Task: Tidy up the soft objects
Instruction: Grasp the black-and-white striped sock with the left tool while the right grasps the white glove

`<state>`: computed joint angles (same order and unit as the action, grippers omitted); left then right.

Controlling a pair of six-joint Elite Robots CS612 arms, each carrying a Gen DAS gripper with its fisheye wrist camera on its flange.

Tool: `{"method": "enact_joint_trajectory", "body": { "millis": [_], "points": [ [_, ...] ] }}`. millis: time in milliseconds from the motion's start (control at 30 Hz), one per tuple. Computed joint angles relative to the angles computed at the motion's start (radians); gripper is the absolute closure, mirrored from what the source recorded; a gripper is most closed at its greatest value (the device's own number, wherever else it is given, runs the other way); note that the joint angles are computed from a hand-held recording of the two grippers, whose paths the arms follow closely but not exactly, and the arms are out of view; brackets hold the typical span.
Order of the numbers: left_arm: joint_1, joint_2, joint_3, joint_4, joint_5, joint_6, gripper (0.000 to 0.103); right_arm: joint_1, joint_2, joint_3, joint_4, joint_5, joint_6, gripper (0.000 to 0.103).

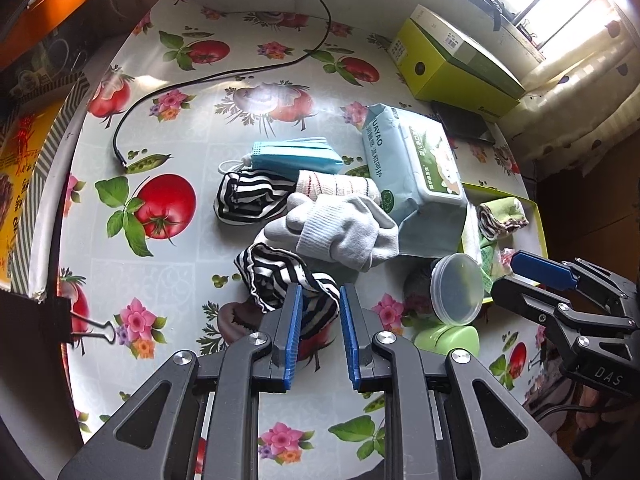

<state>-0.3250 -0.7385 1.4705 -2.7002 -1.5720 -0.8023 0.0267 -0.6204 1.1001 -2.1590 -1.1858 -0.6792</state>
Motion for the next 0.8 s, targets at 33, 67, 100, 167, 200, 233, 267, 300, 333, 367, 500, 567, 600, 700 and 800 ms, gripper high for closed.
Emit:
{"method": "enact_joint_trajectory", "body": {
  "millis": [33,67,100,167,200,233,267,300,333,367,500,567,600,700,800],
  "points": [
    [0.002,-0.001,0.005,-0.005,-0.001,-0.011,0.083,0.001,0.0,0.0,0.002,0.001,-0.004,0.056],
    [0.004,-0.002,0.01,-0.01,-0.003,-0.022,0.083,0.002,0.001,-0.001,0.006,0.002,-0.01,0.056],
    [0.006,-0.003,0.015,-0.015,-0.004,-0.033,0.083,0.003,0.002,-0.003,0.01,0.003,-0.018,0.056],
    [0.009,-0.005,0.023,-0.019,-0.001,-0.05,0.083,0.006,0.004,-0.006,0.016,0.001,-0.031,0.056],
    [0.011,-0.006,0.026,-0.018,0.0,-0.056,0.083,0.008,0.006,-0.008,0.02,0.002,-0.038,0.056],
    [0.013,-0.005,0.028,-0.017,0.0,-0.063,0.083,0.01,0.008,-0.011,0.024,0.001,-0.046,0.056],
    [0.015,-0.005,0.03,-0.017,-0.002,-0.071,0.083,0.013,0.011,-0.014,0.029,0.0,-0.055,0.056],
    [0.016,-0.005,0.032,-0.016,-0.003,-0.08,0.083,0.016,0.014,-0.018,0.033,0.0,-0.063,0.056],
    [0.018,-0.004,0.034,-0.017,-0.006,-0.086,0.083,0.019,0.018,-0.024,0.039,-0.002,-0.07,0.056],
    [0.02,-0.002,0.034,-0.018,-0.011,-0.091,0.083,0.023,0.023,-0.031,0.046,-0.005,-0.079,0.056],
    [0.026,0.006,0.035,-0.028,-0.032,-0.106,0.074,0.038,0.042,-0.055,0.06,-0.012,-0.12,0.056],
    [0.029,0.008,0.039,-0.034,-0.04,-0.119,0.072,0.047,0.054,-0.072,0.069,-0.019,-0.144,0.055],
    [0.03,0.009,0.043,-0.037,-0.041,-0.124,0.07,0.053,0.06,-0.079,0.07,-0.025,-0.156,0.055],
    [0.034,0.008,0.056,-0.049,-0.049,-0.142,0.068,0.067,0.078,-0.098,0.069,-0.038,-0.199,0.053],
    [0.037,0.006,0.07,-0.061,-0.058,-0.157,0.066,0.081,0.098,-0.125,0.084,-0.05,-0.24,0.052]
  ]
}}
